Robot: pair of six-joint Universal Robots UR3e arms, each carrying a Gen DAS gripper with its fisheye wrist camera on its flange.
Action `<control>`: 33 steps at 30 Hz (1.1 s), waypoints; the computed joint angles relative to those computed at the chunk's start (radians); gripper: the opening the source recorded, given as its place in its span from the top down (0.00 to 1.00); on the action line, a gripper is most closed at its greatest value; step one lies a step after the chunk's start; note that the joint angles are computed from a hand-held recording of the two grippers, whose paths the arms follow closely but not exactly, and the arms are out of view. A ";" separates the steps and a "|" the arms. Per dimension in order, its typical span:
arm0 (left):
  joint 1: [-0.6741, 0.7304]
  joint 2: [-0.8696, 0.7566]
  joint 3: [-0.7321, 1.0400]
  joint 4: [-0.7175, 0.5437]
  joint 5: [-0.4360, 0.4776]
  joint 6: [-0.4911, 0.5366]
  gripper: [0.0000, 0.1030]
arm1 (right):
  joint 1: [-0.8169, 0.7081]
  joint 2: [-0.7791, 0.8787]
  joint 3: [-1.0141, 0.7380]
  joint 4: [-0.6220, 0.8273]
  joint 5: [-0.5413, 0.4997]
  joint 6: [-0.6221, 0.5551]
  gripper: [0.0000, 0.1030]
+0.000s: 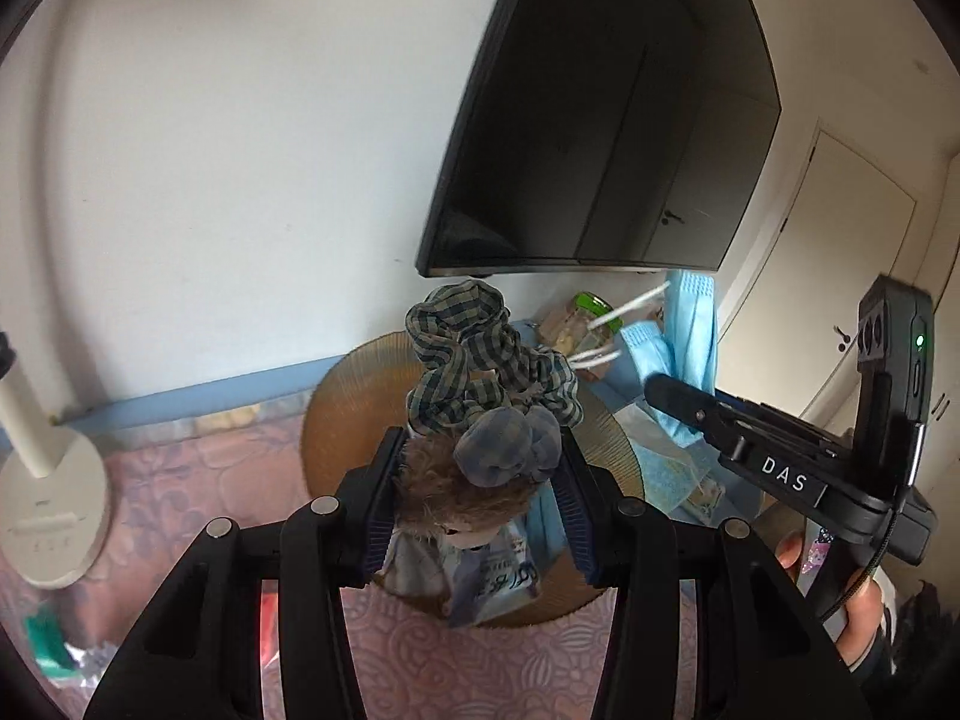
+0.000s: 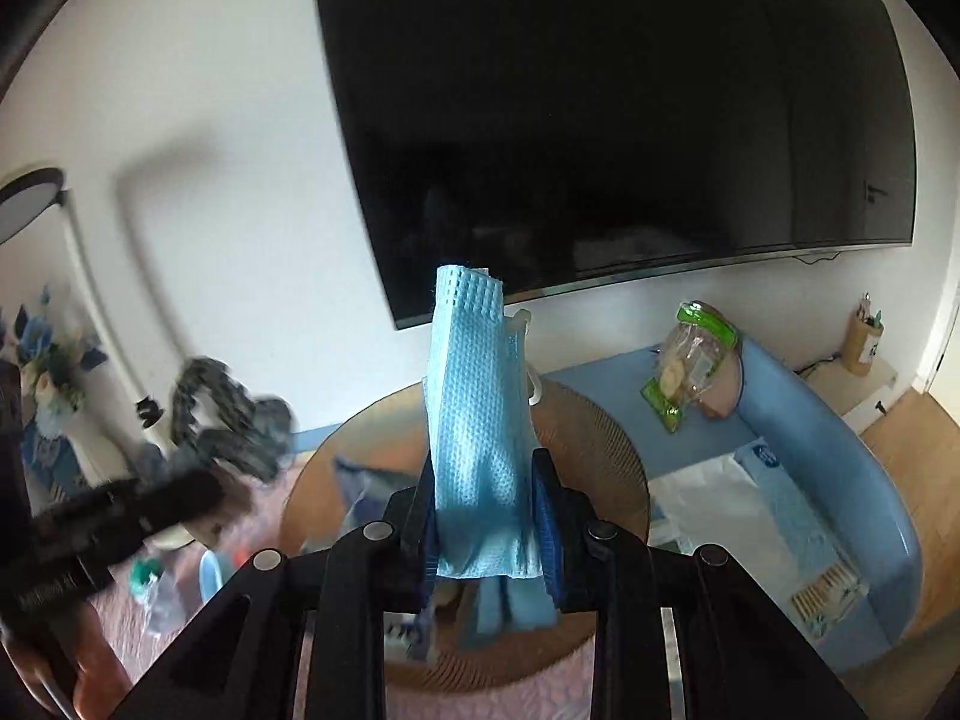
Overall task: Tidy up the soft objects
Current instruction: 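Carry the bear and face mask with both grippers over the amber bowl, then open both grippers to drop the bear and mask into the bowl, then move both grippers back to the green packet and white tissue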
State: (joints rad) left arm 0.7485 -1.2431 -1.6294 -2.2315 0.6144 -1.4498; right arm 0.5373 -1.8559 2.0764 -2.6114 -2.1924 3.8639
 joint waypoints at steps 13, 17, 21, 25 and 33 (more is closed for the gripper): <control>-0.230 -0.099 -0.252 0.730 0.063 -0.537 0.22 | -0.156 -0.063 0.108 -0.018 0.191 -0.065 0.36; -0.067 -0.032 -0.183 0.421 0.064 -0.309 0.22 | -0.119 -0.150 0.145 0.015 0.193 0.008 0.35; 0.193 -0.008 -0.010 -0.012 0.084 0.021 0.22 | -0.015 -0.177 0.135 0.036 0.174 0.101 0.34; 0.462 -0.112 0.278 -0.440 0.137 0.322 0.22 | 0.194 -0.048 0.007 0.079 0.045 0.202 0.34; 0.901 -0.373 0.759 -0.846 0.235 0.606 0.22 | 0.467 0.272 -0.226 0.002 -0.030 0.266 0.21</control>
State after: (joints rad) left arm 1.6497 -1.6162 -0.8708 -3.0773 0.8491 -0.8436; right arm 1.0046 -1.5834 1.8505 -2.6090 -2.2221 4.1300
